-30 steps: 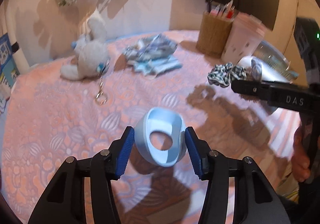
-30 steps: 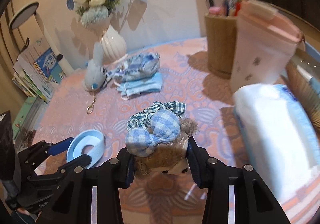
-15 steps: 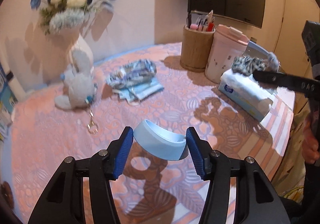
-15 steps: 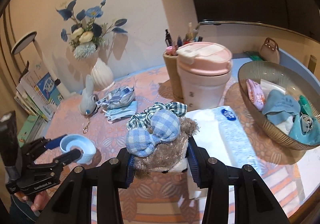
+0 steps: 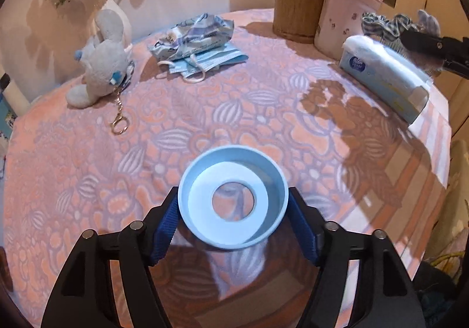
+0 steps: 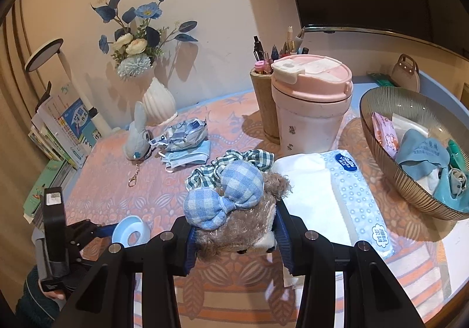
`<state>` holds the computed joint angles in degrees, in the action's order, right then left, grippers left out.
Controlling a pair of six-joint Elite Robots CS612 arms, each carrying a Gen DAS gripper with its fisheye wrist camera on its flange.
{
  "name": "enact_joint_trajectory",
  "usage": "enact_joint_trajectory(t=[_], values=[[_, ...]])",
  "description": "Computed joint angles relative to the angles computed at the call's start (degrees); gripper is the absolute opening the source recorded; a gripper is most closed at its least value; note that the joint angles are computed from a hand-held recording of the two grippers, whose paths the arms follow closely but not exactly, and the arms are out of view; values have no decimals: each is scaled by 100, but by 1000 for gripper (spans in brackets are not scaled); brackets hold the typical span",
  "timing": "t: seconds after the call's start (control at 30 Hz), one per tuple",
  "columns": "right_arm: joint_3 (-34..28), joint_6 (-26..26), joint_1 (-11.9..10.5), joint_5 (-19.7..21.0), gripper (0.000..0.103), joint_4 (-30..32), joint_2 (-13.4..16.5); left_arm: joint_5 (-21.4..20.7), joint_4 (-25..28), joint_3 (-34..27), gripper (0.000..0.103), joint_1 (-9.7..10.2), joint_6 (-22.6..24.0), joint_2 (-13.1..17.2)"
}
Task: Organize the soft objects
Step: 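Carry the tape roll and plaid-bow bear to the woven basket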
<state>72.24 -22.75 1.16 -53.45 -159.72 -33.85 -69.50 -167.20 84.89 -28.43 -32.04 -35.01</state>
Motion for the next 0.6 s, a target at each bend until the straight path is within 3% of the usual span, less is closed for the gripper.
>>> enact_joint_trajectory(t=[0.1, 0.27, 0.43, 0.6], values=[[37, -40, -13, 8, 44, -69, -31, 37, -66, 4, 63, -10, 86, -8], [106, 59, -87, -25, 44, -400, -90, -161, -726, -45, 62, 6, 188, -39], [67, 354, -211, -194, 44, -589, -123, -231, -1109, -534, 62, -48, 880, 51], [-84, 731, -352, -463, 44, -753, -86, -661, -1090, -1383, 62, -92, 1674, 331]])
